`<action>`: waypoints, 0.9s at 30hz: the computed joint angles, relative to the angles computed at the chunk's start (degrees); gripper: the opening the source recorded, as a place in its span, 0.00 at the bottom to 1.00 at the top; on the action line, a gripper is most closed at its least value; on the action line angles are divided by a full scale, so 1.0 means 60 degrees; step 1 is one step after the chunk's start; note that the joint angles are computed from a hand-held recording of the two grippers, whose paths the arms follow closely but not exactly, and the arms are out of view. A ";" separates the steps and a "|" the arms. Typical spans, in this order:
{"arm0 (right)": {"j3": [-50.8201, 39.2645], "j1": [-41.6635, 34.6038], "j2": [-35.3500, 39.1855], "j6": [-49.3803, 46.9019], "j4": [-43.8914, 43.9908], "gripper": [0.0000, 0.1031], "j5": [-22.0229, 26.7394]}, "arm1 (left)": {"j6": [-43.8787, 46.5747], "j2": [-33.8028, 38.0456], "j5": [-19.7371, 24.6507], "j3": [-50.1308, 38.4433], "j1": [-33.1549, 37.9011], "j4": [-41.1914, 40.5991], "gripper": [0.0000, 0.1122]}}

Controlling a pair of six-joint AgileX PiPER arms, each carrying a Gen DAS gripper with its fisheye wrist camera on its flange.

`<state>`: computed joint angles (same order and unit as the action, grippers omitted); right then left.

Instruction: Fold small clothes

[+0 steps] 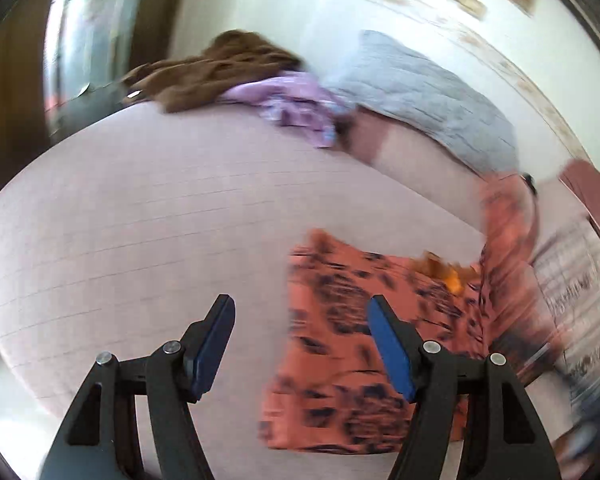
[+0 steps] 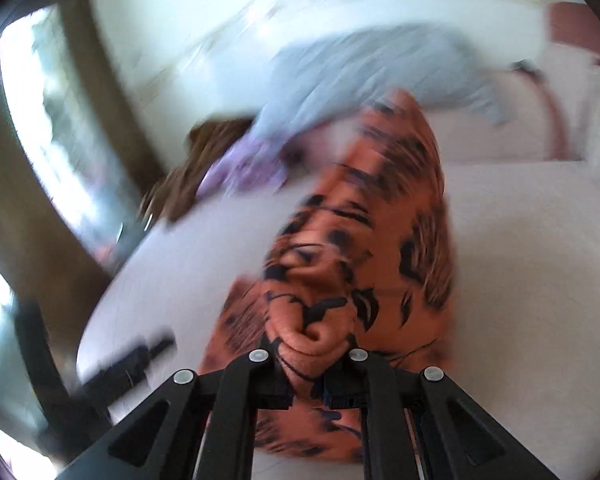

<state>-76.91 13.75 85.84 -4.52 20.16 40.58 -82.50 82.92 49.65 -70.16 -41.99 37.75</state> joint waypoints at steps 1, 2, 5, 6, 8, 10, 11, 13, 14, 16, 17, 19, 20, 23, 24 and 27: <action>0.0127 0.0416 0.0446 0.0210 -0.0178 0.09 -0.0065 | 0.0165 -0.0191 -0.0112 0.0218 0.0282 -0.0264 0.62; 0.0151 0.0736 0.0994 0.0407 -0.0392 0.09 0.0018 | 0.0287 -0.0358 -0.0278 0.0432 0.0452 -0.0477 0.62; 0.0208 0.0795 0.2367 0.0197 0.0247 0.09 0.0383 | 0.0740 -0.0830 -0.0739 0.0974 0.0766 -0.0973 0.62; 0.0311 0.0826 0.2180 0.0232 0.0179 0.09 0.0195 | 0.1289 -0.0940 -0.0983 0.1006 0.0972 -0.1528 0.62; -0.0056 0.0709 0.1957 0.0072 0.0406 0.09 0.0509 | 0.3065 -0.1076 -0.2075 0.1137 0.1762 -0.3420 0.62; -0.0453 0.0654 0.1779 -0.0188 0.0540 0.09 0.0674 | 0.4663 -0.0792 -0.3164 0.1041 0.2257 -0.5329 0.62; -0.0557 0.0665 0.1685 -0.0185 0.0566 0.09 0.0703 | 0.5571 -0.0552 -0.3519 0.0840 0.2408 -0.6284 0.62; -0.0627 0.0623 0.1643 -0.0211 0.0695 0.09 0.0667 | 0.7375 0.0473 -0.3591 -0.0160 0.2631 -0.8194 0.62; -0.0417 0.0538 0.1524 -0.0335 0.0854 0.09 0.0579 | 0.8272 0.1162 -0.3053 -0.0942 0.2810 -0.9149 0.62; -0.0017 0.0409 0.1344 -0.0541 0.1014 0.09 0.0408 | 0.9847 0.2737 -0.1856 -0.2743 0.3122 -1.0849 0.62; 0.0150 0.0420 0.1278 -0.0582 0.1001 0.09 0.0303 | 1.0132 0.3543 -0.1178 -0.3698 0.3183 -1.1213 0.62; 0.0368 0.0445 0.1107 -0.0704 0.1025 0.09 0.0154 | 0.9796 0.4776 -0.0104 -0.5466 0.3044 -1.0807 0.62; 0.0398 0.0521 0.0948 -0.0623 0.0858 0.09 0.0137 | 0.9657 0.5430 0.0470 -0.6421 0.2965 -1.0600 0.61; 0.0154 0.0665 0.0837 -0.0566 0.0608 0.09 0.0167 | 0.9834 0.6478 0.1072 -0.7704 0.3123 -1.1103 0.35; 0.0129 0.0720 0.0779 -0.0590 0.0491 0.09 0.0156 | 1.0078 0.6681 0.1257 -0.8026 0.3197 -1.1365 0.20; 0.0136 0.0806 0.0618 -0.0657 0.0423 0.09 0.0199 | 1.1041 0.6407 0.1341 -0.8341 0.3357 -1.1387 0.18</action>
